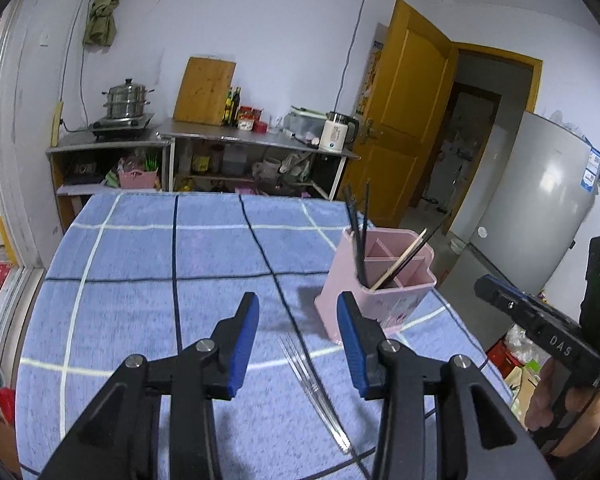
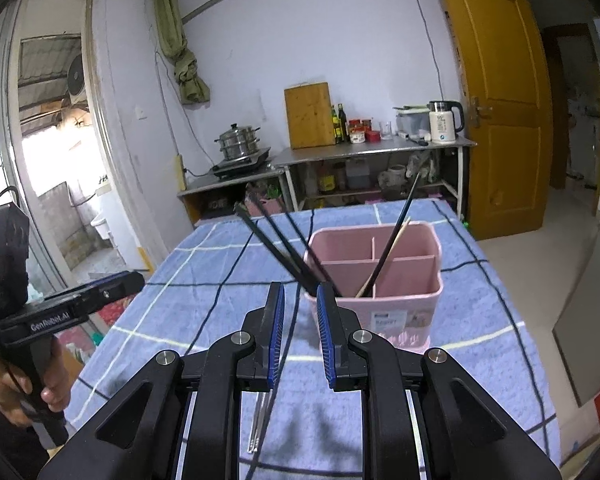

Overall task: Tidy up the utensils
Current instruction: 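Move both open tools back toward the metal chopsticks on the cloth, then grasp a metal chopstick with the left tool while the right tool grasps another metal chopstick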

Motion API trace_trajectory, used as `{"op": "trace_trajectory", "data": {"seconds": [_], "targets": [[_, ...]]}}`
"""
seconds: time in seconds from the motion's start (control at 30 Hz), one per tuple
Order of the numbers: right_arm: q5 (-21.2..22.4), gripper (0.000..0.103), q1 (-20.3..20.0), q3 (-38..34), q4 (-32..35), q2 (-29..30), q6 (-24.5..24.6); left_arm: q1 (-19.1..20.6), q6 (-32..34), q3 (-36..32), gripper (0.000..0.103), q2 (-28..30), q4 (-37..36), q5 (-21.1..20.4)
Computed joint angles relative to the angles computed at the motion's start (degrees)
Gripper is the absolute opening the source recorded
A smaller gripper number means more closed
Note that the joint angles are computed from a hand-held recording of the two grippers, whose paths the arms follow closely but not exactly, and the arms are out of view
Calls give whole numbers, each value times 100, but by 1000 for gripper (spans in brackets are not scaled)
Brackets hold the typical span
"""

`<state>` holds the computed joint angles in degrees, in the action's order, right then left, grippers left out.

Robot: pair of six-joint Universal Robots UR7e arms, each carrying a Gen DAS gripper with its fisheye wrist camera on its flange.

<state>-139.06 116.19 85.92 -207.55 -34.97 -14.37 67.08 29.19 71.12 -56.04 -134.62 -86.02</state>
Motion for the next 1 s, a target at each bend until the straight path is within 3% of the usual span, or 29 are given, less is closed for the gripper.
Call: {"op": "trace_trajectory", "data": {"seconds": [0.4,0.73,0.83,1.0], "targets": [[213,17,-187,47,327,110,216,143,-77,215,42,55,10,122],[425,17,-427,139,768,164,659,219,-273,125,42,534,353,493],[472,17,-479,162,843,157,714,251,-380,3,34,749,537,583],[555,17,-574,214,943,114,812,274,-618,-201,31,1068,713,800]]}}
